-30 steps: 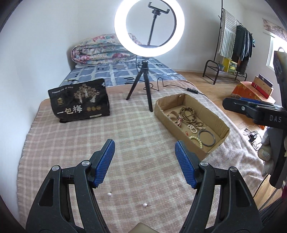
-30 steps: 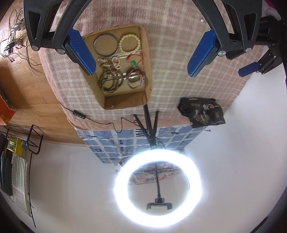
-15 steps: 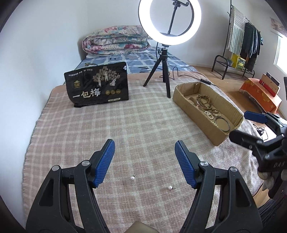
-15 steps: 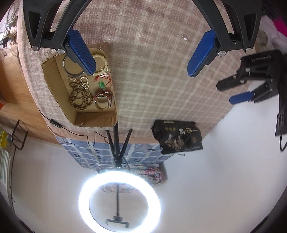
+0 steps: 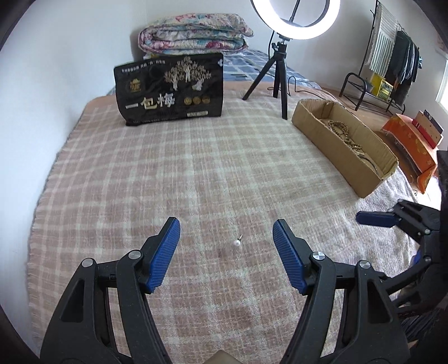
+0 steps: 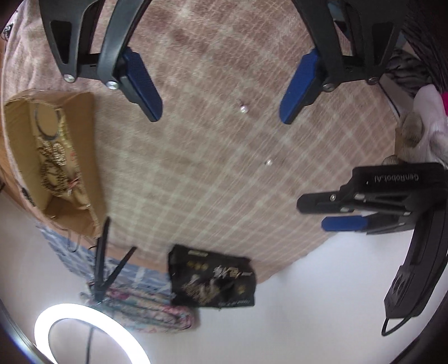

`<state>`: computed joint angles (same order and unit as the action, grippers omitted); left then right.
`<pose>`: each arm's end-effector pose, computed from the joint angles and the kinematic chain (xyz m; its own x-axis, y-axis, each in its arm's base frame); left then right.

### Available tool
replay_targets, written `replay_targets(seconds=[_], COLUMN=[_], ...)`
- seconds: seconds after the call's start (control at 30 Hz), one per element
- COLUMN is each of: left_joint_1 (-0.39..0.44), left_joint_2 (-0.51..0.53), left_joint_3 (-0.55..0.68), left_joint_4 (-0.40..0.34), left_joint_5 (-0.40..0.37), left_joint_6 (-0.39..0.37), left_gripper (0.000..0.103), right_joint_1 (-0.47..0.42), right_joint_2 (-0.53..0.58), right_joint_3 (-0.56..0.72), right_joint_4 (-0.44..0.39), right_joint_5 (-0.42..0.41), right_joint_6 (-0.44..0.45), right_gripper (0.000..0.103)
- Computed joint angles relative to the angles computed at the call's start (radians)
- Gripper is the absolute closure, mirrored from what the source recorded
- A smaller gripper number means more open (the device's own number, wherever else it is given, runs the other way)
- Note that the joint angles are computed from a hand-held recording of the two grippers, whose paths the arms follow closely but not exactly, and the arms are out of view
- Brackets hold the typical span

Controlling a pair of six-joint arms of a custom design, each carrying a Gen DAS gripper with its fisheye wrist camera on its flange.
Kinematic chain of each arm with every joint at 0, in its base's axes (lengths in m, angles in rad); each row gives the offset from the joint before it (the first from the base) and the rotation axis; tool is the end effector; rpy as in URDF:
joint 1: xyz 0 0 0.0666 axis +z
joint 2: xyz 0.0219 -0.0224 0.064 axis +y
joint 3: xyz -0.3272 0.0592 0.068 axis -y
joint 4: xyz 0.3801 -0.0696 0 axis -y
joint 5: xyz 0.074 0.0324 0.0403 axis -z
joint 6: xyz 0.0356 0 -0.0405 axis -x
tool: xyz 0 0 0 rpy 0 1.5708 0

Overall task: Organize jewelry
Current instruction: 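Move both tools toward the small pearl earring on the blanket, then grasp the pearl earring with the right tool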

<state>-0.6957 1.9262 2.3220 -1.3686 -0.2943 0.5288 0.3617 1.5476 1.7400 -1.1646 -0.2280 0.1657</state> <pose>0.4753 -0.3839 0.4708 -0.7940 0.0339 -0.6070 0.1013 0.9919 -0.0770 0.4803 0.1899 0.4421 -0.6856 -0.4312 -0.5866 -0.5849 0.8059 0.0912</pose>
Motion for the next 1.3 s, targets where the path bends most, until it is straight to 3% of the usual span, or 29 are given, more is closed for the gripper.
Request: replay_targets(seconds=[0.1, 0.23, 0.27, 0.47, 0.83, 1.13, 1.3], left_joint_1=[0.015, 0.020, 0.020, 0.022, 0.021, 0.021, 0.022], left_joint_2=[-0.018, -0.025, -0.020, 0.027, 0.118, 0.155, 0.172], left_joint_3=[-0.061, -0.110, -0.110, -0.069, 0.035, 0.083, 0.102], left_joint_4=[0.011, 0.024, 0.024, 0.017, -0.029, -0.048, -0.063], left_joint_5=[0.067, 0.109, 0.119, 0.152, 0.162, 0.166, 0.169], left_joint_6=[0.020, 0.022, 0.016, -0.008, -0.050, -0.068, -0.073], left_gripper=[0.053, 0.059, 0.066, 0.075, 0.077, 0.078, 0.086], right_joint_1=[0.010, 0.020, 0.023, 0.023, 0.018, 0.033, 0.040], right_joint_2=[0.020, 0.041, 0.046, 0.074, 0.112, 0.140, 0.135], right_joint_3=[-0.003, -0.006, -0.006, 0.014, 0.050, 0.069, 0.061], right_joint_4=[-0.019, -0.048, -0.053, -0.073, -0.083, -0.078, -0.076], right_joint_5=[-0.017, -0.028, -0.029, -0.035, -0.066, -0.039, -0.029], right_joint_6=[0.015, 0.040, 0.047, 0.067, 0.062, 0.067, 0.083], right_gripper=[0.035, 0.045, 0.048, 0.060, 0.069, 0.074, 0.075])
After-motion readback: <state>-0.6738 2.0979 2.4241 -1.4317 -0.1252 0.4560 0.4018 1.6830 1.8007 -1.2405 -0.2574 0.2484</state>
